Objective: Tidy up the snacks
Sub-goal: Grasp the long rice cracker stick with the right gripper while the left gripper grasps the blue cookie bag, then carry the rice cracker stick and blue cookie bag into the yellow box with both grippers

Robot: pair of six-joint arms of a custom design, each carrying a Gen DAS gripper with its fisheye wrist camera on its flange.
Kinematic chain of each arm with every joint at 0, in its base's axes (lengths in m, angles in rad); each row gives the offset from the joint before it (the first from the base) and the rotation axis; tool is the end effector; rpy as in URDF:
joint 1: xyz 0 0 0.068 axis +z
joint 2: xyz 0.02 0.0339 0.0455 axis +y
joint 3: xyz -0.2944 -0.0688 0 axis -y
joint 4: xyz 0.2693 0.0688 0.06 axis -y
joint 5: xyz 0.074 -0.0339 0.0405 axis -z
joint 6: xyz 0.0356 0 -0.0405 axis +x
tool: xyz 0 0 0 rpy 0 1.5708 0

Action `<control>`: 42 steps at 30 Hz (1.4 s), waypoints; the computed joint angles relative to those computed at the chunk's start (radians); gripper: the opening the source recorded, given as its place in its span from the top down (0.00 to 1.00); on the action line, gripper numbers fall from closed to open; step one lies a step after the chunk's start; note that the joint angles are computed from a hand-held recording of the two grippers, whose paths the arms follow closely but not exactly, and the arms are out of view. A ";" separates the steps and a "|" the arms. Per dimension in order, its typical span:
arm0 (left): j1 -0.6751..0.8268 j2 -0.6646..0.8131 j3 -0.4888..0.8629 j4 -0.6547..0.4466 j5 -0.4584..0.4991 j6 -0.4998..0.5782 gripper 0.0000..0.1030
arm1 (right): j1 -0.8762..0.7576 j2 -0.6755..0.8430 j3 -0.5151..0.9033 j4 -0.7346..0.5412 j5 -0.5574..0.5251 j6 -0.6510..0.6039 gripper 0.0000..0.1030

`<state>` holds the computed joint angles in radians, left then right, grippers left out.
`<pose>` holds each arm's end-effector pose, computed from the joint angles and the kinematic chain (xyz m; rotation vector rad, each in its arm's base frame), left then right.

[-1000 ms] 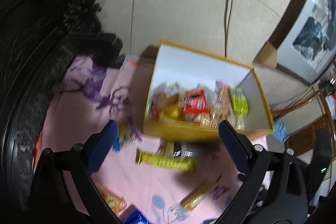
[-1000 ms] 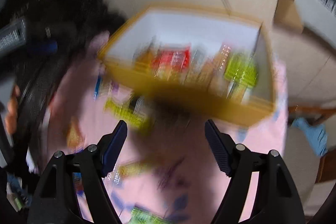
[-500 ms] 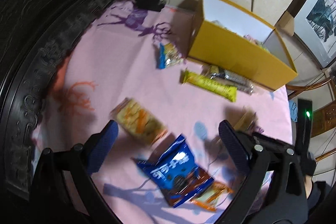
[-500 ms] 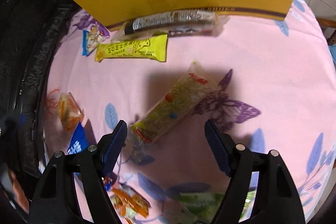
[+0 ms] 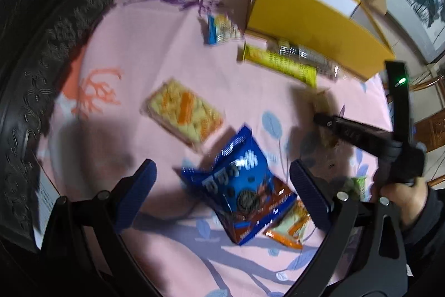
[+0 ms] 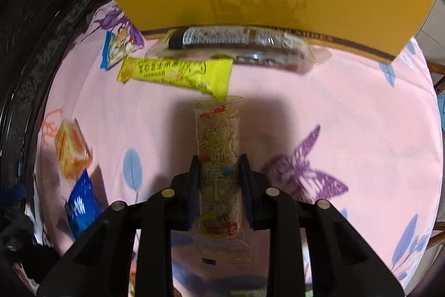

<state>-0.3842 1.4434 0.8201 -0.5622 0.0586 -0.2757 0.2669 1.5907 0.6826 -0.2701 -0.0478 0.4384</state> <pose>0.2564 -0.1059 0.1955 0.1669 2.7799 -0.2532 0.2704 0.0757 0.1312 0.2248 2.7694 0.2532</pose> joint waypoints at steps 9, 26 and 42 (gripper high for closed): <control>-0.126 0.108 -0.066 0.081 -0.115 -0.255 0.05 | 0.011 -0.090 -0.085 -0.013 -0.003 -0.049 0.73; -0.207 0.310 0.008 0.146 -0.225 -0.370 0.07 | 0.012 -0.084 -0.082 -0.006 -0.007 -0.047 0.72; -0.293 0.273 0.008 0.156 -0.248 -0.308 0.40 | 0.031 -0.082 -0.083 0.000 0.018 -0.044 0.72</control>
<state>-0.6767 1.7160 0.8280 -0.4062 -0.1891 -0.5840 0.2975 1.5086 0.5998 -0.2706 -0.0293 0.3942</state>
